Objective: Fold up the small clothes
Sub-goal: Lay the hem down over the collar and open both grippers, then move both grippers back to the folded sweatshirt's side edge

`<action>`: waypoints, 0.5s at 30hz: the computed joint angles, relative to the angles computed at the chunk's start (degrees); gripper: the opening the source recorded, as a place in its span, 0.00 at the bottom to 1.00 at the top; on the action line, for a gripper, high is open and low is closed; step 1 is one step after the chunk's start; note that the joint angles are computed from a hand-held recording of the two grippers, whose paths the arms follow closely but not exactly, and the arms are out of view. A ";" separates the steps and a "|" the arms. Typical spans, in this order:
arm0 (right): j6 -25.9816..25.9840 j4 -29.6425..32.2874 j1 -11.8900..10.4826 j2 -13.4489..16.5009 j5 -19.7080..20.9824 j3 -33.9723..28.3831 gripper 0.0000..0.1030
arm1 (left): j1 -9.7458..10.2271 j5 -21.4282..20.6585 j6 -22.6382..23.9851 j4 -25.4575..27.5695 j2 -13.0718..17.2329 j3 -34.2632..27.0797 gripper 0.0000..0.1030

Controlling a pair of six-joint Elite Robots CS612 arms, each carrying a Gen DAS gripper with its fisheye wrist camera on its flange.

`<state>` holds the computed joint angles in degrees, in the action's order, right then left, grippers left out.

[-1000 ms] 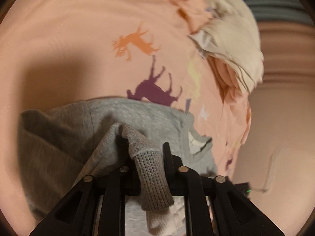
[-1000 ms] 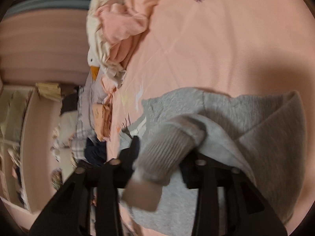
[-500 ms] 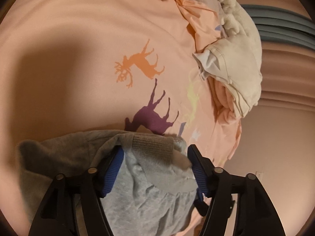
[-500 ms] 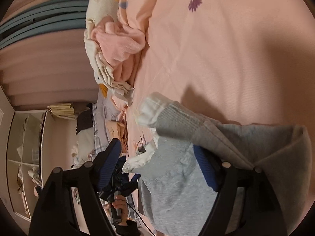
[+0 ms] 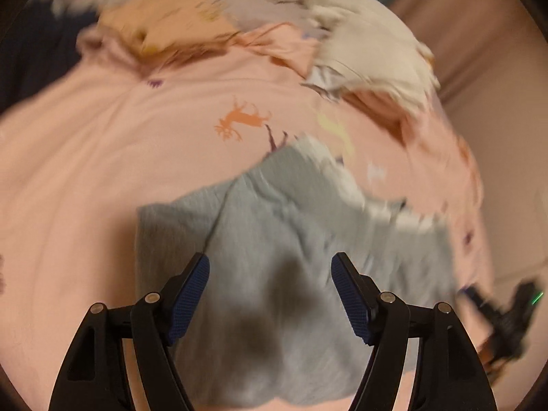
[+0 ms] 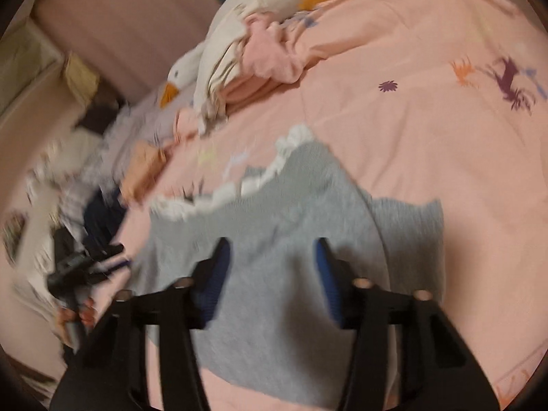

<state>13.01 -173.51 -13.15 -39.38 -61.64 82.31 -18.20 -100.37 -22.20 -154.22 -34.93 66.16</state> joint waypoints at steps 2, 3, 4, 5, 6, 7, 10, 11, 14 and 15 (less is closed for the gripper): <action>-4.30 -1.77 0.92 -1.04 -4.80 2.39 0.35 | -1.40 4.43 4.16 -2.65 -1.26 3.12 0.70; -6.29 -2.60 1.39 -1.39 -6.84 3.28 0.33 | -2.05 6.40 6.04 -3.98 -1.78 4.72 0.70; -8.25 -3.21 1.81 -1.81 -8.85 4.37 0.33 | -2.35 7.32 7.19 -4.28 -1.83 5.26 0.70; -9.30 -3.17 2.10 -1.86 -10.34 4.68 0.33 | -2.87 8.98 8.52 -4.68 -2.03 6.37 0.70; -10.49 -3.18 2.31 -2.08 -11.58 5.48 0.33 | -3.12 10.06 8.90 -4.67 -2.13 6.89 0.70; -11.21 -2.86 2.48 -2.09 -12.69 5.89 0.33 | -3.44 11.27 9.50 -4.81 -2.26 7.67 0.70; -12.62 -2.47 2.98 -2.29 -17.17 7.26 0.30 | -4.14 14.40 10.74 -6.29 -2.57 9.76 0.70; -12.53 -2.54 3.09 -2.37 -17.89 7.67 0.30 | -4.22 14.56 10.67 -6.68 -2.74 10.35 0.70; -11.87 -4.10 2.61 -2.41 -16.99 9.38 0.30 | -4.41 14.94 10.05 -7.69 -3.04 11.31 0.70; -11.84 -4.42 2.47 -2.45 -16.87 9.86 0.30 | -4.50 15.12 9.88 -7.93 -3.13 11.53 0.70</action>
